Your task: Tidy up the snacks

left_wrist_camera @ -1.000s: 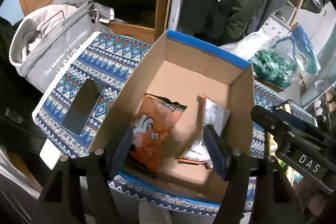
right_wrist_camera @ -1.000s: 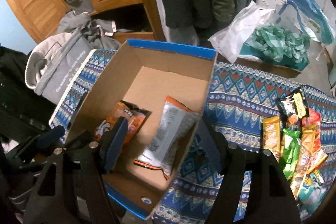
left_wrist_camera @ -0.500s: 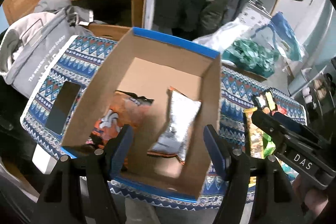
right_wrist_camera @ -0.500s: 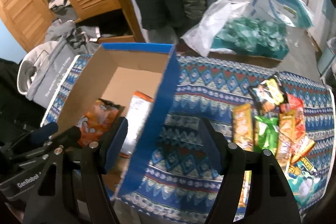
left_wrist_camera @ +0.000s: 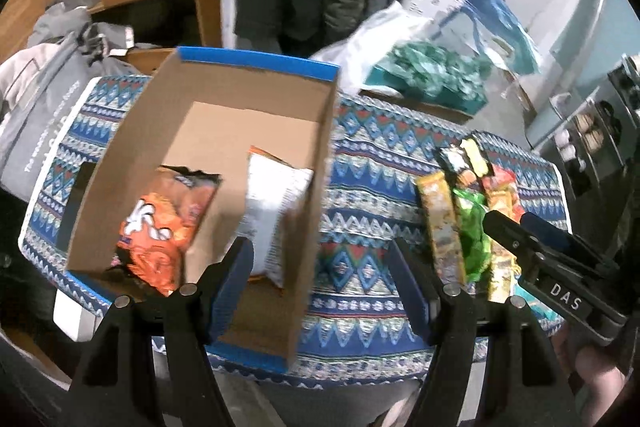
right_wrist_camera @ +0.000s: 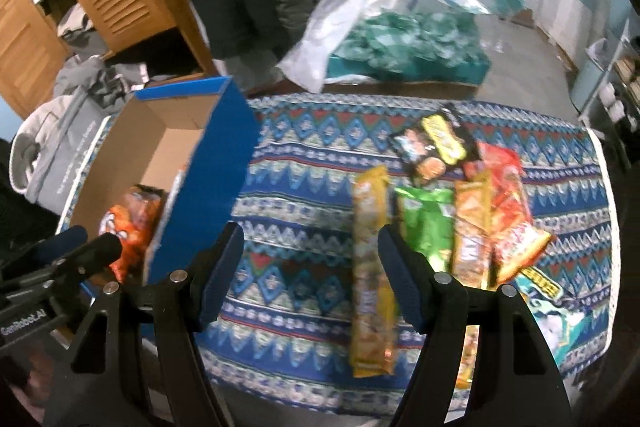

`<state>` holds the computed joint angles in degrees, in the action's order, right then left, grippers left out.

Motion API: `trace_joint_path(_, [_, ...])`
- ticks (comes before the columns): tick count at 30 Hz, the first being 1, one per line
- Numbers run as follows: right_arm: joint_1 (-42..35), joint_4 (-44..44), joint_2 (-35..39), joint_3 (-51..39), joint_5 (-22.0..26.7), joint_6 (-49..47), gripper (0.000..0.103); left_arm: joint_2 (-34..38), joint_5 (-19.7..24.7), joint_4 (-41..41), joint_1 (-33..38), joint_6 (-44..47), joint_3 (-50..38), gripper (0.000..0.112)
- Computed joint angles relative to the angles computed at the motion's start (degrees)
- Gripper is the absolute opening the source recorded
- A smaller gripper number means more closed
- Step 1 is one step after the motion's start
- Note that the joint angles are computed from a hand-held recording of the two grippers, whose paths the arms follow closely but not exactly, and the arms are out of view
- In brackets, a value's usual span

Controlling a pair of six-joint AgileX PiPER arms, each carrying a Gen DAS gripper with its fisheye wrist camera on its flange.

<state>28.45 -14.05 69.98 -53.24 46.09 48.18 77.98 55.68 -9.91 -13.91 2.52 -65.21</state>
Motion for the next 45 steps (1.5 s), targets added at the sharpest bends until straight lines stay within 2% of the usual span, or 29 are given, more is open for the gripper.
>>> trace_joint_path(8, [-8.9,4.1,-7.3,6.7,0.9,-7.6,0.071,0.8,0.1,3.5,-8.6,-5.3,-0.5,0.071])
trace_joint_path(14, [-17.4,7.4,-12.4,10.7,1.9,-16.8,0.076,2.8,0.1,5.7,-14.4,-9.8,-1.2,0.071])
trace_joint_path(22, [-35.2,18.2,-15.7,14.0,3.4,-39.6,0.078,7.1,0.4,7.2,-21.1,-15.8,-2.5,0.071])
trace_joint_path(27, [-47.9,25.6,-13.3,15.3,3.4,-57.3,0.082,10.9,0.6,7.3,-24.3,-18.6,-3.5,0.071])
trace_joint_path(32, [-56.9,31.4,-8.4,17.7,3.0,-70.1,0.082,14.1,0.3,6.3,-26.1,-19.8,-4.8,0.071])
trace_joint_path(40, [-60.8,31.9,-2.7,21.9,-2.0,-77.7,0.082,19.4,0.1,5.2,-27.8,-20.6,-6.6,0.071])
trace_joint_path(45, [-63.9,34.1,1.6,22.6,-2.6,-81.5,0.083,21.9,0.1,4.9,-28.3,-20.8,-6.9,0.071])
